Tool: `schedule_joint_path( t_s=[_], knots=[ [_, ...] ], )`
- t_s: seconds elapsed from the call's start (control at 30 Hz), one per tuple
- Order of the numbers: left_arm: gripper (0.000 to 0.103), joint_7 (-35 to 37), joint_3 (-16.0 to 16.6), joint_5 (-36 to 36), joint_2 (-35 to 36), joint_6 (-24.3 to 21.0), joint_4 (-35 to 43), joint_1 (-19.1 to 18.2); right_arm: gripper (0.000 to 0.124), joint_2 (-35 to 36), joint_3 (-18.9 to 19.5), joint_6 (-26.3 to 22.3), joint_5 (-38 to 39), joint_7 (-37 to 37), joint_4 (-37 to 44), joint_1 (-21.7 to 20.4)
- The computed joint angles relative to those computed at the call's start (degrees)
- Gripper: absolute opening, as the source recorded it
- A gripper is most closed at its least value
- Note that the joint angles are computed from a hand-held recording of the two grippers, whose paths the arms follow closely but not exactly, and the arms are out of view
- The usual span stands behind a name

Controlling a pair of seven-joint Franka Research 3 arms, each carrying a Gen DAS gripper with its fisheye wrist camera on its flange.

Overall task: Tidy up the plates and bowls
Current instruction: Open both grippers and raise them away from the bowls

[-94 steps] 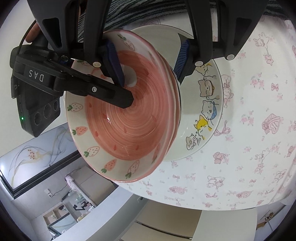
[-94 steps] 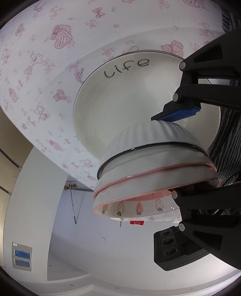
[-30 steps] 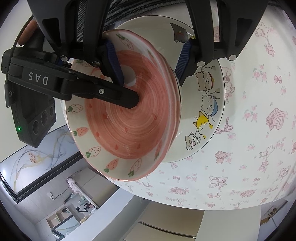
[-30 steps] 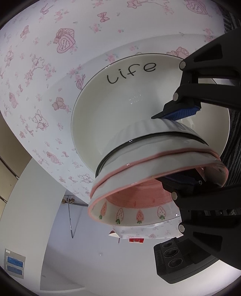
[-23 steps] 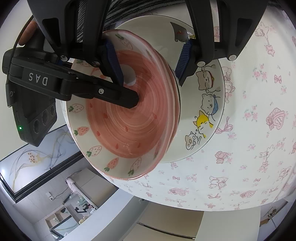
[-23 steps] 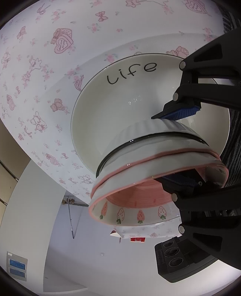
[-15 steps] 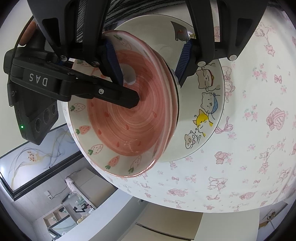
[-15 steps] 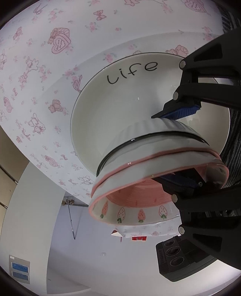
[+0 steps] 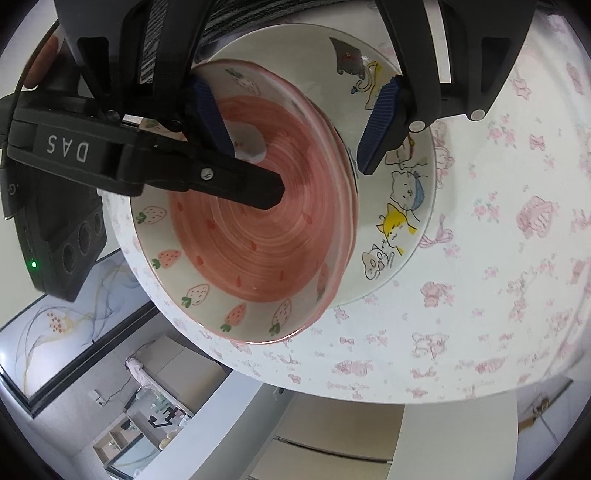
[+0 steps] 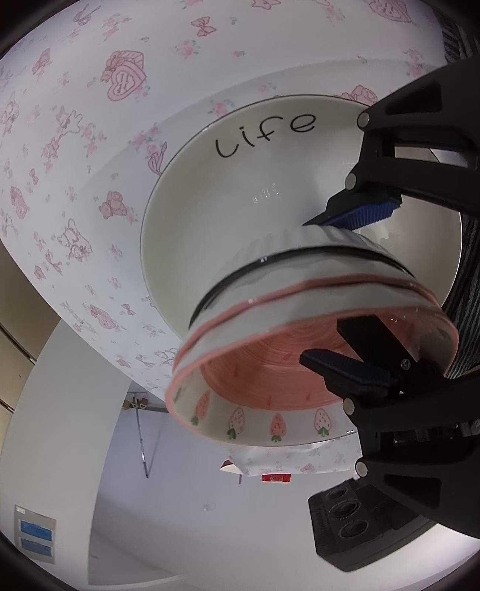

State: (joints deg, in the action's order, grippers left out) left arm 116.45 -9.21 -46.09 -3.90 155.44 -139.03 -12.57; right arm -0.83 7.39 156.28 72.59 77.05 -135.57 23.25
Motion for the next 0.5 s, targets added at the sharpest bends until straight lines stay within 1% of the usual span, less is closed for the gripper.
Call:
schedule_joint_path(
  t_s=[0.07, 0.1, 0.17, 0.2, 0.3, 0.37, 0.4, 0.43, 0.47, 0.5],
  knots=[
    [0.071, 1.2, 0.0, -0.7, -0.8, -0.2, -0.4, -0.2, 0.067, -0.1, 0.1, 0.2, -1.0, 0.1, 0.0, 0.2],
    [0.071, 0.6, -0.1, 0.3, -1.1, 0.5, -0.7, -0.3, 0.068, -0.1, 0.1, 0.0, -1.2, 0.3, 0.1, 0.2],
    [0.071, -1.9, -0.7, 3.5, -1.7, 3.6, -1.8, -0.6, 0.069, 0.0, 0.0, -0.2, -1.1, 1.2, 0.2, 0.1],
    [0.072, -2.4, -0.5, 4.4, -1.9, 4.3, -2.1, -0.8, 0.069, 0.0, -0.1, -0.7, -0.1, 1.4, 0.2, 0.0],
    [0.072, -1.1, 0.6, 3.5, -2.1, 3.5, -2.1, -1.7, 0.069, 0.0, -0.4, -2.0, 1.8, 2.2, 0.3, -0.4],
    [0.072, -0.5, 1.0, 2.8, -1.8, 3.1, -1.9, -1.8, 0.072, -0.5, -0.3, -1.8, -1.4, 5.0, 0.1, -0.4],
    [0.072, -0.6, 1.0, 2.8, -1.6, 3.5, -2.0, -1.7, 0.081, -1.1, 0.0, -0.7, -5.6, 8.3, -0.2, -0.3],
    [0.072, -0.7, 0.9, 2.9, -1.5, 4.3, -2.2, -1.7, 0.086, -1.7, 0.2, 0.8, -10.2, 12.2, -0.7, -0.2],
    [0.071, -0.3, 1.0, 2.4, -1.4, 4.7, -2.4, -1.7, 0.087, -2.3, 0.4, 2.3, -13.4, 14.3, -1.1, -0.1],
    [0.068, 1.2, 1.3, 0.4, -1.3, 4.2, -2.2, -1.9, 0.087, -2.8, 0.3, 2.8, -14.8, 14.5, -1.3, 0.1]
  ],
)
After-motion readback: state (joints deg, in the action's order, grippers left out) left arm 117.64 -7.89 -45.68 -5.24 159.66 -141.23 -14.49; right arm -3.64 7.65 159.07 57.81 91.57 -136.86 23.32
